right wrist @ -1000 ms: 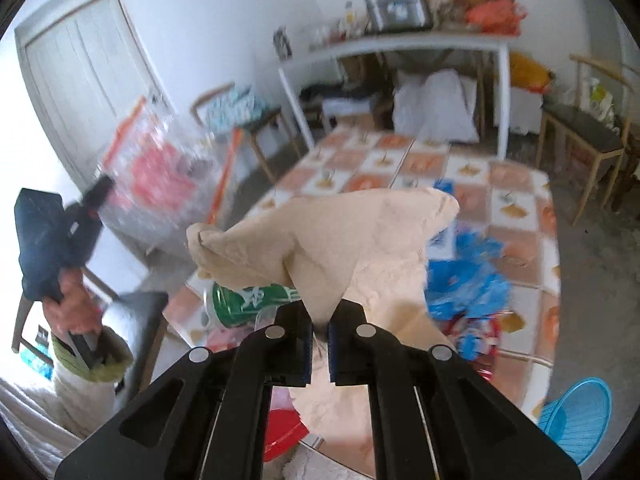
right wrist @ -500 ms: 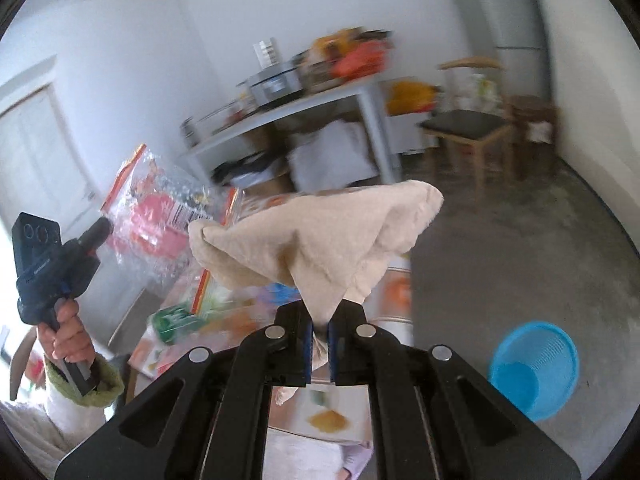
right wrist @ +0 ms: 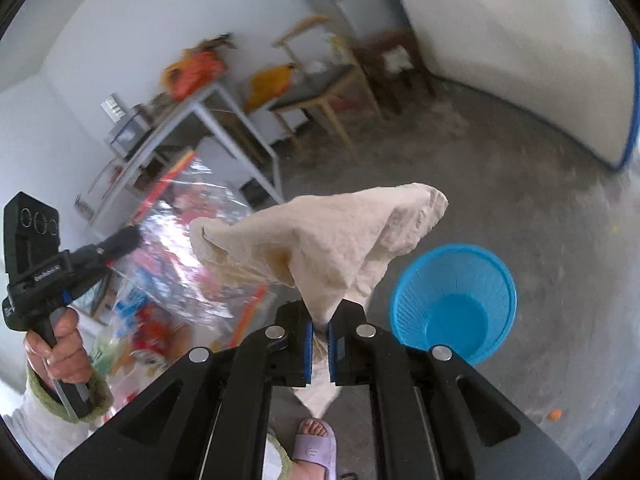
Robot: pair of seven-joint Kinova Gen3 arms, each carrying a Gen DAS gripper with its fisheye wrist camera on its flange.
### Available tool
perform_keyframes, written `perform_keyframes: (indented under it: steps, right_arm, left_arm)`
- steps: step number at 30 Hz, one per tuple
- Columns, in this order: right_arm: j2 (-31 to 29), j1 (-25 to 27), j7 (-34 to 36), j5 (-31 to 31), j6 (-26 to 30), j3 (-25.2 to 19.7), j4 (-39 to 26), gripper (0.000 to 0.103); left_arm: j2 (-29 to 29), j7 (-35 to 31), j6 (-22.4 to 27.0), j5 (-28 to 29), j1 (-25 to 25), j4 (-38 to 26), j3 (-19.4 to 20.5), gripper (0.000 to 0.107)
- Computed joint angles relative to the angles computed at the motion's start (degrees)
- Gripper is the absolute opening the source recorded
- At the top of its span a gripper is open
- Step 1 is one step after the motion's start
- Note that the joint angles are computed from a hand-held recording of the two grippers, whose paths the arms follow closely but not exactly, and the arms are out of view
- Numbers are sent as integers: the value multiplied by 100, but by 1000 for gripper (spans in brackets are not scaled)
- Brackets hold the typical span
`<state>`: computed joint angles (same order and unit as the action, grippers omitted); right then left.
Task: Collect trash
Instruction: 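Carry both items over the blue wastebasket and open both grippers, then move both tools back toward the table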
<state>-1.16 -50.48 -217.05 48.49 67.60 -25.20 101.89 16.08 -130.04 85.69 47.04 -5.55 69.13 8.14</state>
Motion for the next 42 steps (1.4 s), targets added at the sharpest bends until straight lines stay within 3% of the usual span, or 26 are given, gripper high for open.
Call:
perform_keyframes:
  steps: [4, 8, 11, 17, 18, 20, 21, 22, 26, 30, 35, 39, 42]
  right_arm:
    - [-156, 581, -502, -142, -932, 53, 865, 6]
    - [-173, 1603, -1018, -46, -1864, -383, 1569, 6]
    - [-53, 1883, -1247, 113, -2500, -203, 1957, 6]
    - [311, 2088, -1089, 123, -2721, 26, 2042, 9]
    - [349, 2060, -1053, 110, -2879, 171, 2111, 15]
    - [506, 2175, -797, -138, -3008, 268, 2129, 41]
    - [572, 2189, -695, -202, -3084, 366, 2137, 56]
    - [646, 2238, -646, -226, -3186, 377, 2162, 63]
    - [825, 2186, -466, -574, -3444, 610, 2206, 67]
    - [694, 1861, -982, -349, -3237, 650, 2280, 68]
    - [415, 1884, -1382, -193, -2395, -81, 2158, 69]
    - [129, 895, -1449, -235, -1463, 92, 1889, 70]
    - [27, 501, -1470, -247, -764, -213, 1556, 71]
  left_arm:
    - [600, 781, -560, -876, 971, -257, 172, 0]
    - [1148, 1393, -934, -1515, 1575, -507, 263, 0]
    - [1467, 1774, -1013, -1857, 1863, -737, 323, 0]
    - [1727, 2310, -1306, -2485, 2351, -799, 301, 3]
    - [1671, 2362, -1432, -2545, 2382, -678, 302, 7]
    - [1701, 2366, -1493, -2657, 2407, -633, 337, 25]
    - [1692, 2446, -1492, -2769, 2466, -633, 310, 28]
    - [1681, 2471, -1476, -2806, 2450, -640, 316, 30]
    - [1549, 2333, -1507, -2761, 2307, -531, 403, 36]
    - [1303, 2166, -1526, -2654, 2173, -452, 454, 38]
    - [950, 1944, -1350, -2361, 1952, -506, 513, 45]
    - [278, 1365, -1337, -2075, 1766, -174, 432, 51]
    - [-341, 729, -1280, -1794, 1428, 207, 432, 60]
